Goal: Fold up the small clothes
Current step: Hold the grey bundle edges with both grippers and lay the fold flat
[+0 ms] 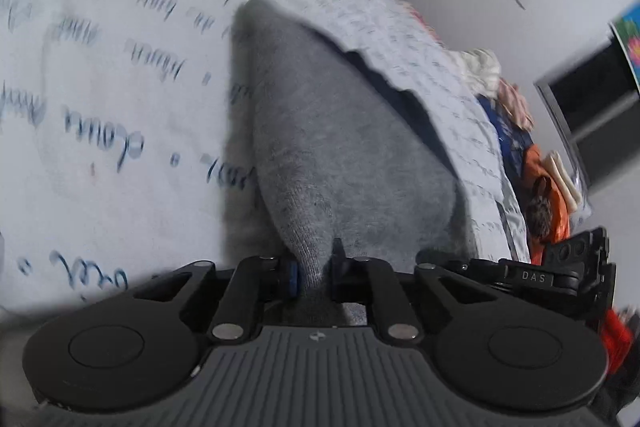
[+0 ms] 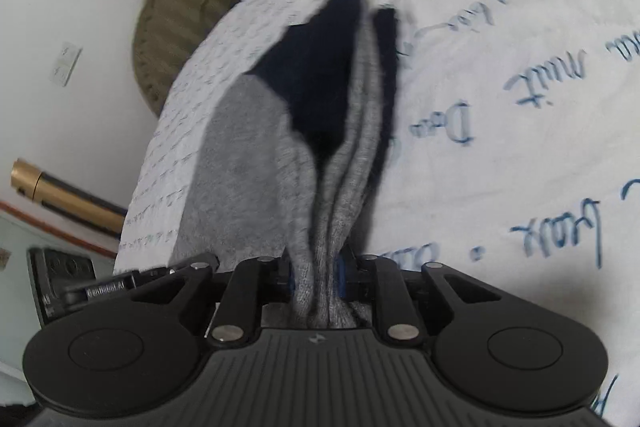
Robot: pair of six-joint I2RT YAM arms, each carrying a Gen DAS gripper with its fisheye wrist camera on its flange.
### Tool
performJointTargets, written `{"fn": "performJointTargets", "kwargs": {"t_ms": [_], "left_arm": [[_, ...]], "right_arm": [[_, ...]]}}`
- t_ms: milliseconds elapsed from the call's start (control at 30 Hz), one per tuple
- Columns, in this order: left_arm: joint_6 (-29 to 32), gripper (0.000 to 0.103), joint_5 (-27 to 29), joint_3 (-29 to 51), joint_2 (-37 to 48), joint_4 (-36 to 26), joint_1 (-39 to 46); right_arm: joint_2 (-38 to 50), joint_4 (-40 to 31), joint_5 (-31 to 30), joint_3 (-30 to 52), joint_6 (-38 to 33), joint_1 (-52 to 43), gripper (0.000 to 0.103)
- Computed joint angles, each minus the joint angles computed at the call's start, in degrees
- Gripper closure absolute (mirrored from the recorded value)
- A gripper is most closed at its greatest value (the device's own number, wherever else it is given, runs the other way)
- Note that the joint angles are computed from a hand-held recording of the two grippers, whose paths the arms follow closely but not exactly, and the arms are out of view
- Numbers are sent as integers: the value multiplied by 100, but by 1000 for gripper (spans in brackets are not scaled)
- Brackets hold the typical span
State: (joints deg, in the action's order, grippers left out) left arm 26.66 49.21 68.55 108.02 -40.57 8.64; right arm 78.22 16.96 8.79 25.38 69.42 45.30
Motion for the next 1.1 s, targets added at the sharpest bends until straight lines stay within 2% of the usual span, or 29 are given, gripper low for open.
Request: {"fn": "performJointTargets", "kwargs": {"t_ms": [67, 133, 200, 233, 267, 300, 333, 400, 433, 467, 533, 567, 633, 700, 767, 867, 900, 933, 967, 1000, 1033, 1100], "left_arm": [[380, 90, 17, 141, -171, -372, 132], [736, 90, -40, 288, -154, -661, 287], [782, 90, -350, 217, 18, -511, 265], [688, 88, -491, 132, 118, -298, 206], [686, 87, -439, 60, 148, -172, 215], [845, 86, -327, 103, 153, -307, 280], [1055, 76, -162, 232, 170, -580, 344], [1146, 60, 47, 335, 83, -635, 472], [1090, 43, 177, 404, 76, -557, 548], [830, 29, 308, 413, 48, -276, 602], [-137, 26, 290, 359, -21, 561, 503], [-425, 25, 299, 485, 76, 696, 391], [-872, 27, 177, 887, 469, 799, 74], [-1181, 27, -79, 1234, 810, 795, -209], [-1300, 27, -189, 1489, 1094, 807, -374], [-1668, 27, -38, 1946, 1540, 778, -512], [-1842, 31, -17, 2020, 1611, 859, -576], [-1911, 55, -20, 2133, 1692, 831, -636], [-1872, 77, -99, 2350, 1818, 625, -714], [-1824, 77, -215, 2365, 1822, 581, -760], [-1788, 80, -317, 2196, 1703, 768, -793], [-1614, 82, -397, 1852, 1419, 1060, -770]], "right_arm": [[-171, -112, 219, 55, 13, 289, 88], [-128, 151, 279, -45, 221, 506, 88], [365, 406, 218, -49, 398, 607, 88], [593, 971, 314, -224, 515, 643, 88], [662, 1435, 322, -416, 640, 597, 85], [548, 1393, 269, -442, 712, 552, 83], [315, 1086, 291, -399, 650, 539, 75], [-291, 420, 485, -346, 304, 525, 51], [-588, 218, 617, -390, 192, 483, 27], [-855, 78, 779, -446, 114, 382, 14], [-1189, 229, 812, -659, -25, -57, 14], [-1125, 496, 618, -738, -50, -398, 14], [-507, 981, 94, -617, -89, -1121, 14], [249, 1005, -355, -221, -172, -1610, 14], [749, 1294, -424, -67, -272, -1631, 14], [1155, 1685, -654, 177, -363, -1691, 14], [1305, 1651, -725, 333, -412, -1696, 14], [1445, 1546, -724, 496, -488, -1656, 15], [1573, 1416, -682, 671, -629, -1595, 22], [1663, 1218, -598, 852, -810, -1518, 39], [1745, 937, -649, 1063, -925, -1495, 62], [1721, 858, -593, 1159, -943, -1462, 67]]}}
